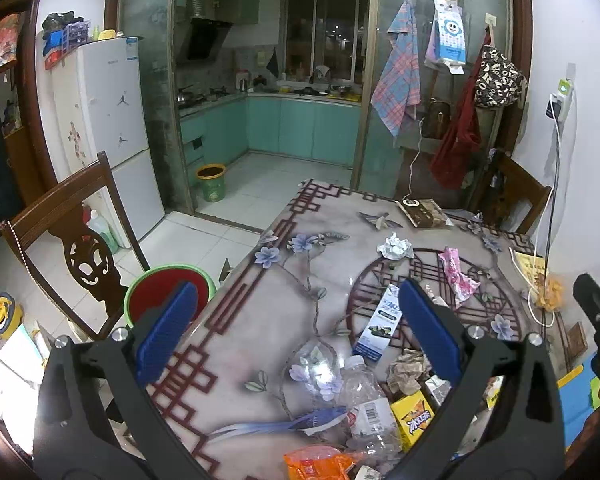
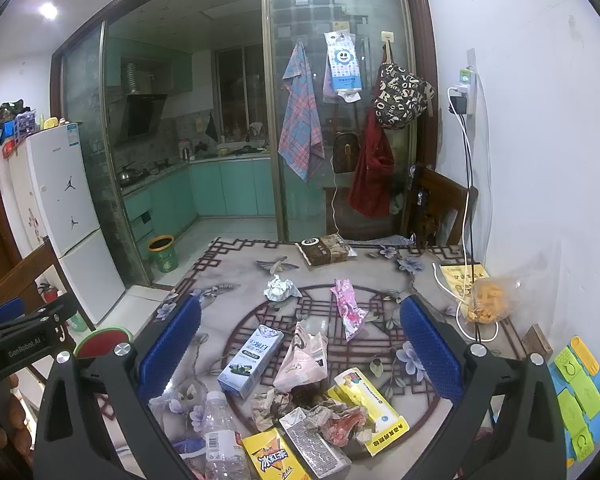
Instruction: Collect trash
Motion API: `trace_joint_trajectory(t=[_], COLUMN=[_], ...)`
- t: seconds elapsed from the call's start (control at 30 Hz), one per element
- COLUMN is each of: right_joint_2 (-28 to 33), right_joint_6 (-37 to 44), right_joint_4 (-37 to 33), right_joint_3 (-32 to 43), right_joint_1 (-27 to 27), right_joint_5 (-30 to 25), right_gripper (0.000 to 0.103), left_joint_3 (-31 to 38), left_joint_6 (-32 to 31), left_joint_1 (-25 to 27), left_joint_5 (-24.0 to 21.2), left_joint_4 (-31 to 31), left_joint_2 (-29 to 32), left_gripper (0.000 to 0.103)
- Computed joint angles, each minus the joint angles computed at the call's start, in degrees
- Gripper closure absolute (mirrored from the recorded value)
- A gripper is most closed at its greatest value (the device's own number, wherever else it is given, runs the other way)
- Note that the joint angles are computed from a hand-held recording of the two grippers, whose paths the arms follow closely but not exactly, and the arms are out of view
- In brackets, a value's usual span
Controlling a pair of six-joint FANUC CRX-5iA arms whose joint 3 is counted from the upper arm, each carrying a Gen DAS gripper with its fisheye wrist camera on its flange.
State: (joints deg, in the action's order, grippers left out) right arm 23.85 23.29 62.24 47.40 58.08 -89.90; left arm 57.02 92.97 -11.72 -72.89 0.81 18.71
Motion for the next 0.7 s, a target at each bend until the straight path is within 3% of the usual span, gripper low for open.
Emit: trace_joint_trajectory(t=[0.4, 0.5, 0.6, 0.7], right_joint_2=[0.0, -3.1, -8.7, -11.7], right_joint_6=[0.2, -0.3, -1.6, 0.2], right_joint_4=[-0.7, -5.5, -12.8, -21.8], right_joint_3=[0.0, -3.2, -10.0, -14.7], right_joint_1=[0.2, 0.6, 1.2, 2.9], right_joint_5=[-0.3, 0.9, 3.2, 0.3], right_gripper=[0.007, 0.007, 0.007, 0.008], left_joint_3=[-0.6, -2.1, -7.2, -15.5], left_joint_6=[-2.9, -4.9, -5.5, -8.0], left_joint_1=[-0.2, 0.7, 1.7, 4.2], left_joint_5=[-0.3, -1.6, -0.2, 1.1], left_joint_4=[2.1, 3.6, 3.9, 7.9], left_joint_2=[0.6, 0.5, -1.6, -4.4], left_gripper=[0.004, 0.004, 0.004, 0.004])
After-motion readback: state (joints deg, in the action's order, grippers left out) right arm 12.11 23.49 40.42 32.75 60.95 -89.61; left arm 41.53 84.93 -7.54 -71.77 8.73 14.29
